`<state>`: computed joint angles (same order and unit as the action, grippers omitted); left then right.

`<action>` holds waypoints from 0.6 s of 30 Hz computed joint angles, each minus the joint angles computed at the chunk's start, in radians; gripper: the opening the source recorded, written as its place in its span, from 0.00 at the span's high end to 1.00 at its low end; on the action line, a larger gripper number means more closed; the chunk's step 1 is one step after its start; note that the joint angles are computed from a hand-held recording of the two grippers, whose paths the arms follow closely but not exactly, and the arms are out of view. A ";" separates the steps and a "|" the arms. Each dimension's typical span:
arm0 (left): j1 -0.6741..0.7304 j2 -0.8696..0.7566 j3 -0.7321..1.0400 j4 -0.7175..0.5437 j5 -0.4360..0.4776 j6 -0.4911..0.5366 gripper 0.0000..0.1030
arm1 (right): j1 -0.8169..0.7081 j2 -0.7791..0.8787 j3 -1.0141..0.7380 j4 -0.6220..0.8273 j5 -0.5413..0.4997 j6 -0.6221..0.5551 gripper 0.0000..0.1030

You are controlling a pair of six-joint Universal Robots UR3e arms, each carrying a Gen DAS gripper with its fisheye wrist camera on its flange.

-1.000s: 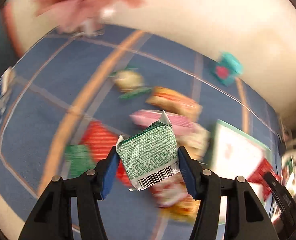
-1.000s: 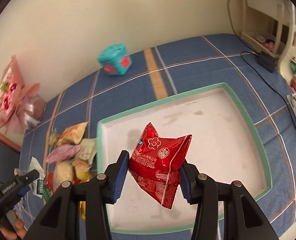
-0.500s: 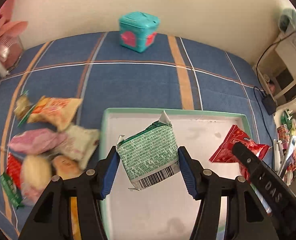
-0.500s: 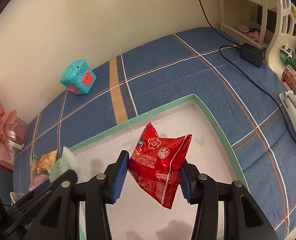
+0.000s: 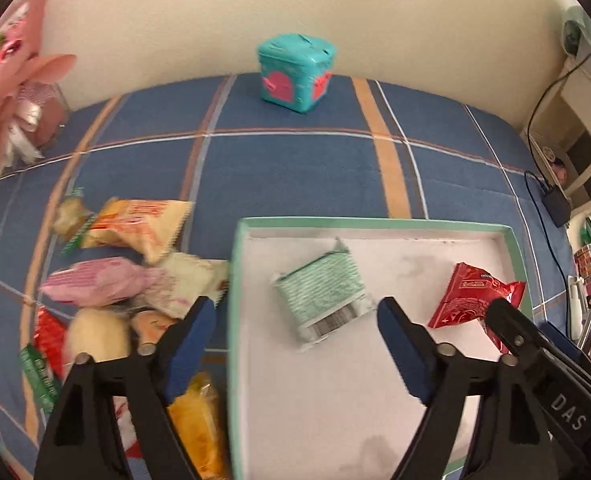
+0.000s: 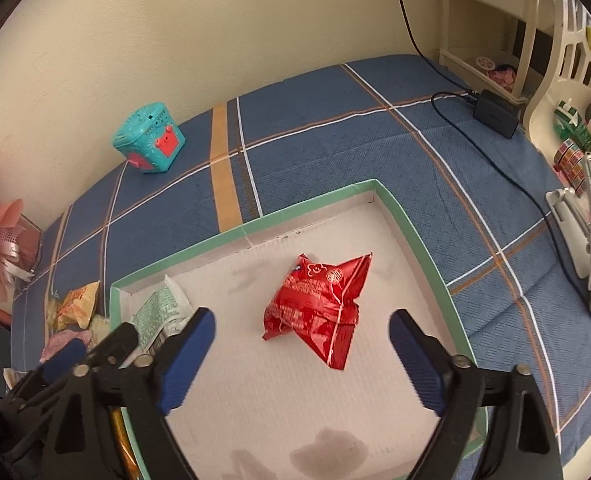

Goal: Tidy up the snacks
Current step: 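Carry both packets into the white tray and open both grippers, then grasp the green biscuit pack with the left gripper while the right grasps the yellow bread bag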

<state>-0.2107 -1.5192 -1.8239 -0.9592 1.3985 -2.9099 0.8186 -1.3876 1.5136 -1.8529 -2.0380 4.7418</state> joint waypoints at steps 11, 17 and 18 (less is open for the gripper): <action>0.241 0.330 -0.192 -0.028 -0.040 0.157 0.09 | 0.134 0.133 -0.307 0.287 -0.059 0.103 0.00; 0.318 0.477 -0.272 -0.005 0.013 0.200 0.09 | 0.209 0.205 -0.465 0.424 -0.100 0.206 0.00; 0.344 0.503 -0.279 -0.021 0.006 0.217 0.09 | 0.215 0.220 -0.495 0.451 -0.102 0.215 0.00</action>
<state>0.1331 -1.0163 -2.1027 -0.9799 1.4043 -2.6931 1.0336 -1.1679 1.0182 -1.4023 -2.1397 4.9568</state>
